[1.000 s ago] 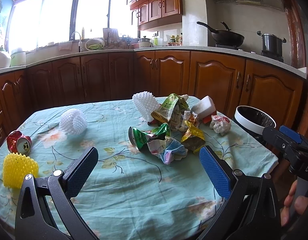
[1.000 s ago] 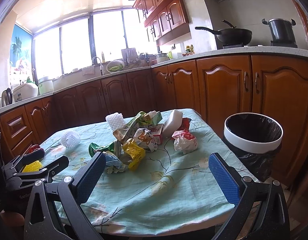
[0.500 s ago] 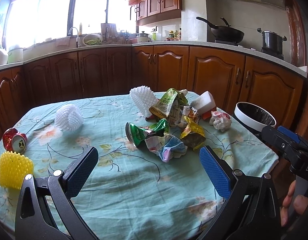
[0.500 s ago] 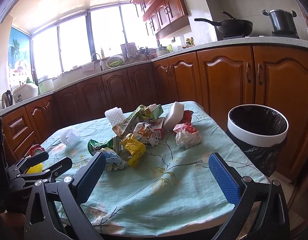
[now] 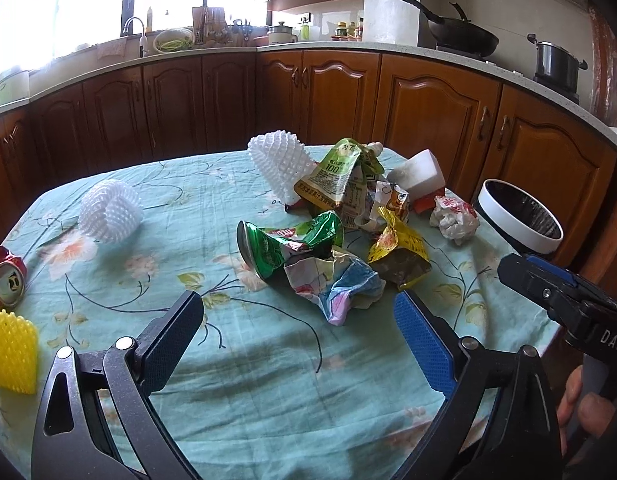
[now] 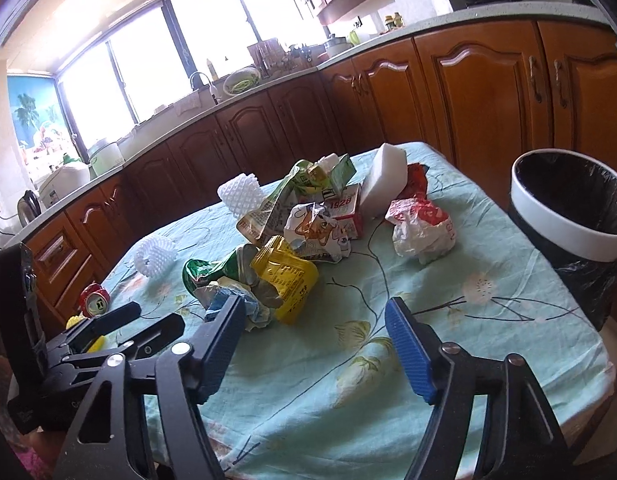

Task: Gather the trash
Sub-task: 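Grasp the blue-white wrapper with the left tool while the right tool grasps the yellow wrapper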

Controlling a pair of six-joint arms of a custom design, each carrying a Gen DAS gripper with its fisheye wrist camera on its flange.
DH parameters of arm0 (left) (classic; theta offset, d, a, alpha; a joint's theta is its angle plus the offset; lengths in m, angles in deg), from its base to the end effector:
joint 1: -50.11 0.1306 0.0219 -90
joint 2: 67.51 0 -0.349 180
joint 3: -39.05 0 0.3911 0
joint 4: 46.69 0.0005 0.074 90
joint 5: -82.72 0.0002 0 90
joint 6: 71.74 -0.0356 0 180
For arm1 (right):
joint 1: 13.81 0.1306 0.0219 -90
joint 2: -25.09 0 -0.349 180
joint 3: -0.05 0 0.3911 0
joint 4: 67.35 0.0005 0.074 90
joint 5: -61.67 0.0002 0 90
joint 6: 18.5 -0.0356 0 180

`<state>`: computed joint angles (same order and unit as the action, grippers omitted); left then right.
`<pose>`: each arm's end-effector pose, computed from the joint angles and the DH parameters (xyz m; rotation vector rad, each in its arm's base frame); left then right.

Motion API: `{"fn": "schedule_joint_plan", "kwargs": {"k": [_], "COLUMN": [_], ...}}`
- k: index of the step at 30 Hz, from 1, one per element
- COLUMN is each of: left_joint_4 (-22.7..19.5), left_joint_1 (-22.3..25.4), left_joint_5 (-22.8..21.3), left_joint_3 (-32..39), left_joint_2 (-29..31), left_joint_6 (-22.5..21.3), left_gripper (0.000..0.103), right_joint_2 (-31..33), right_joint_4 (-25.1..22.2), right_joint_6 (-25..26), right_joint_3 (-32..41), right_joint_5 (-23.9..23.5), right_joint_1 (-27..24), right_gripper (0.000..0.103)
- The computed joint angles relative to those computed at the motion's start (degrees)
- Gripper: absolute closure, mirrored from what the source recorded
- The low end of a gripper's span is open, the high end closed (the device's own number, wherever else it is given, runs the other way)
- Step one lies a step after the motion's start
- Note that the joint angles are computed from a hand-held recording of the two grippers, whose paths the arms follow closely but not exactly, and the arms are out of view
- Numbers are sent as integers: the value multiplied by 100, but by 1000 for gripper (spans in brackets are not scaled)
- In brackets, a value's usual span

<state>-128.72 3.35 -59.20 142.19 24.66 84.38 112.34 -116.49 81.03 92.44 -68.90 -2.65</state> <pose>0.3283 -0.3090 0.4629 -0.5463 2.1397 0.2865 0.4540 0.1127 0.4439 -0.7425 2.1250 0.8353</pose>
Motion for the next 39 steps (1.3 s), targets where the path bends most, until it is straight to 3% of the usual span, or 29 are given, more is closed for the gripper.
{"fn": "schedule_joint_plan", "kwargs": {"k": [5,12,14,17,21,31,39], "left_joint_4": [252,543,759,888,1277,1621,1774], "left_joint_1": [275,638,725,836,903,711,615], "left_joint_5": [529,1079,1277,1524,1822,1906,1991], "left_joint_3": [-78,-142,-208,-220,-443,-408,306], "left_joint_2": [-17,32,32,94,-33,-185,317], "left_joint_6": [-394,-859,-984,-1163,-1152,-1243,-1725], "left_gripper": [17,32,36,51,59,65,66], "right_joint_2": [551,1114,1281,1475,1433,1258,1110], "right_joint_4": [-555,-923,-1063,-1266,-1221,-1355,-1135], "right_joint_6": [-22,-49,-62,-35,-6,152,1], "right_joint_3": [551,1099,1245,1408,1372,1356,1369], "right_joint_5": [-167,-191,-208,-412,-501,-761,-750], "right_joint_1": [131,339,376,383,360,-88,-687], "right_gripper": [45,52,60,80,89,92,92]}}
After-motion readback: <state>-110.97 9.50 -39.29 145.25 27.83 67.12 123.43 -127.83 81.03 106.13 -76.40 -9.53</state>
